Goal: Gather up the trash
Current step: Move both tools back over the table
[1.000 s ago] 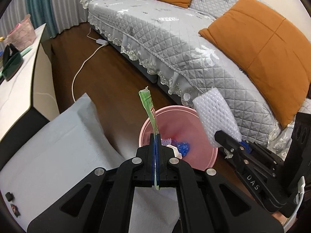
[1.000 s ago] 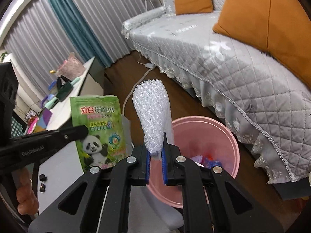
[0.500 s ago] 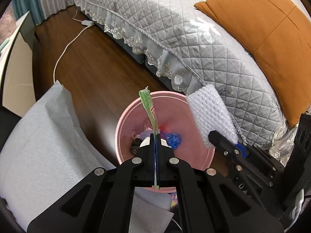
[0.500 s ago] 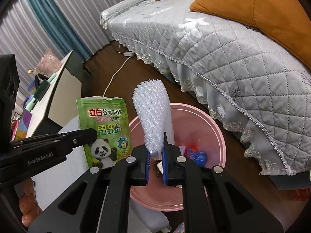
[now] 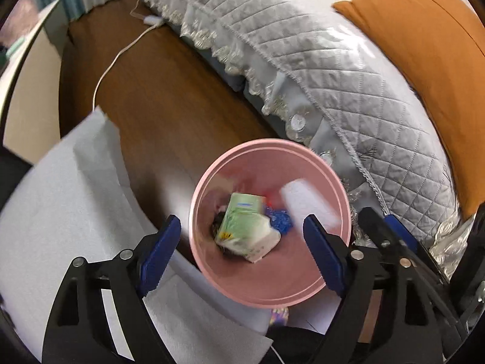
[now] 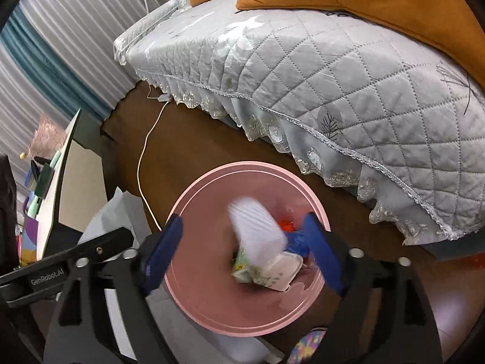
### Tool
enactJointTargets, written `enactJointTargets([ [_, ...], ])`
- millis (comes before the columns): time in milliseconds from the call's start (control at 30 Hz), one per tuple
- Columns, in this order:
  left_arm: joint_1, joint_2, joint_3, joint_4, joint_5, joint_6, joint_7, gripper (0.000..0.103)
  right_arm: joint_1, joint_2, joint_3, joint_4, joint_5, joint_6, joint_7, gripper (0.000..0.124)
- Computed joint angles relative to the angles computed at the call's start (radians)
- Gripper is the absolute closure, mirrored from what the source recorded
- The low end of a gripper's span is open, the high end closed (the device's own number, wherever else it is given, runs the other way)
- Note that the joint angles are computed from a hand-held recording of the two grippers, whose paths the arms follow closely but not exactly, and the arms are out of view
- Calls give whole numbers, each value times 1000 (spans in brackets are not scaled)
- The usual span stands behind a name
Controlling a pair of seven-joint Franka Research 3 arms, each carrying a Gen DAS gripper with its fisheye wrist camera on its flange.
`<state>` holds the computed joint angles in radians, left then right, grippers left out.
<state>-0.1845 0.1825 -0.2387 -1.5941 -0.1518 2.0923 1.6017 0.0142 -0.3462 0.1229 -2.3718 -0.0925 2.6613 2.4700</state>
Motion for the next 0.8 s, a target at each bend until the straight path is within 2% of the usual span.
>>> enactJointTargets([
  [133, 2, -9, 9, -10, 28, 5, -37, 23, 4, 3, 6, 10, -17, -3, -18, 41],
  [300, 15, -56, 23, -62, 38, 48, -82, 23, -36, -31, 51, 6, -103, 38, 47, 38],
  [467, 38, -207, 51, -235, 24, 147, -115, 23, -103, -80, 131, 0, -231, 125, 147, 37],
  [633, 61, -378, 104, -396, 14, 187, -102, 23, -124, -96, 204, 20, -295, 201, 167, 36],
  [700, 71, -434, 127, -441, 20, 196, -107, 23, -115, -96, 229, 37, -302, 202, 160, 35],
  [767, 82, -498, 155, -489, 25, 204, -100, 23, -54, -85, 215, 46, -253, 209, 132, 35],
  [800, 89, -526, 166, -508, 36, 205, -97, 23, -2, -77, 194, 49, -207, 225, 105, 35],
])
